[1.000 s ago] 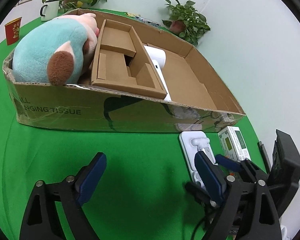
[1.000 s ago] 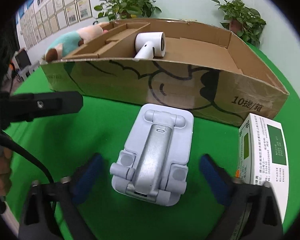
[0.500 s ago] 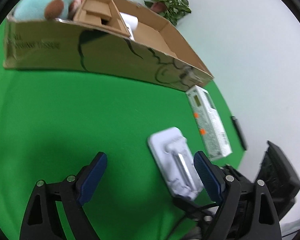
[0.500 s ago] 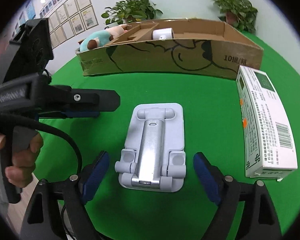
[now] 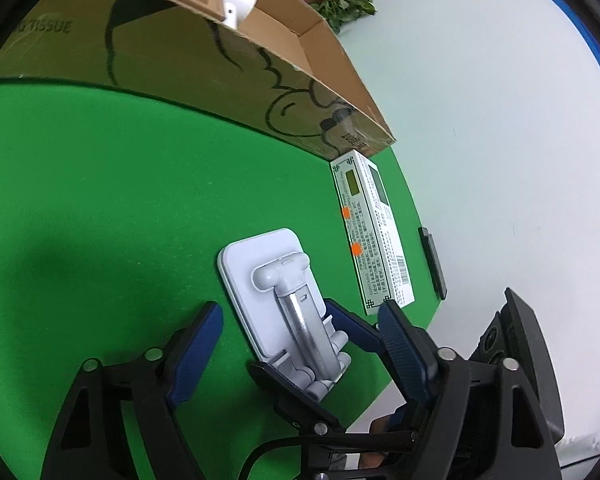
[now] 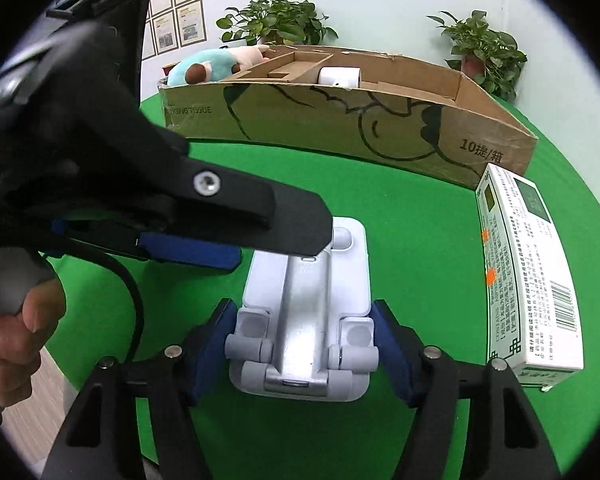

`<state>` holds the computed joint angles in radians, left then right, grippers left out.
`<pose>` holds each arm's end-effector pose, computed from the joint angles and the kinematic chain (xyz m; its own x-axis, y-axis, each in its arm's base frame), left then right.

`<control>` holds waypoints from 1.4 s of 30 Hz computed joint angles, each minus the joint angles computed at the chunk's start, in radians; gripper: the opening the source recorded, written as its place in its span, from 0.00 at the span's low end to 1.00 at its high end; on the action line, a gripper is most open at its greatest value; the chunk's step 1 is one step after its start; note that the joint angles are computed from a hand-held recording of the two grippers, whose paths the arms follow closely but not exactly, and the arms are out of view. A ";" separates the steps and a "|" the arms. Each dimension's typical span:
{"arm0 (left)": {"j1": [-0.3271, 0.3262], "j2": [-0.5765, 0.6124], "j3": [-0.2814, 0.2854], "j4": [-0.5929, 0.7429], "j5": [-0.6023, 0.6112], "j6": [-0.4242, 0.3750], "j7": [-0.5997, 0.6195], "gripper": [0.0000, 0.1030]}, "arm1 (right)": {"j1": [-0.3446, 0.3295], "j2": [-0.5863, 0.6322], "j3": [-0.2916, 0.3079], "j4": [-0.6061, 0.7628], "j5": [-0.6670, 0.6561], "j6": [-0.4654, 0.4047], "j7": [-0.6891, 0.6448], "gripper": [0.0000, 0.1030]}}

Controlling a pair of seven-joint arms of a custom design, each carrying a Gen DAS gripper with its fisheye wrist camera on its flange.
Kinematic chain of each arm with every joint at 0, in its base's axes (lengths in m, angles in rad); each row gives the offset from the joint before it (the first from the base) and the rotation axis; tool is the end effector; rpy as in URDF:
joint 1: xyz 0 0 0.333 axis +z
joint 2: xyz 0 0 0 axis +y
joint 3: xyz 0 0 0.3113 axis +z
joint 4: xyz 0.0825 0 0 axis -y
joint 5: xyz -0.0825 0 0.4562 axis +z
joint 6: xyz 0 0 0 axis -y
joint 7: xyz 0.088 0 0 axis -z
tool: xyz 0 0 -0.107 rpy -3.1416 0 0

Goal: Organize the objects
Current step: 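Carry the phone stand with the right gripper into the box beside the hair dryer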

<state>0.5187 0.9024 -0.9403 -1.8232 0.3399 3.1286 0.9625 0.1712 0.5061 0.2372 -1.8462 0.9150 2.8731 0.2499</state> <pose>0.7012 -0.2424 0.2454 0.0890 -0.6720 0.7352 -0.8525 -0.4331 -0.2926 0.6817 0.2347 0.2419 0.7448 -0.6671 -0.0126 -0.5119 -0.5592 -0.6521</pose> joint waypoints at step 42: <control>-0.316 -0.136 0.214 0.534 -0.073 -0.245 0.295 0.26 | -0.015 0.069 -0.015 0.426 0.357 -0.199 -0.079 0.63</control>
<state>0.2028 0.7660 -0.7267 -1.2893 0.2673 2.8840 1.2572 0.1562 0.5747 0.2225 -1.4202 1.2720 2.6743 0.1704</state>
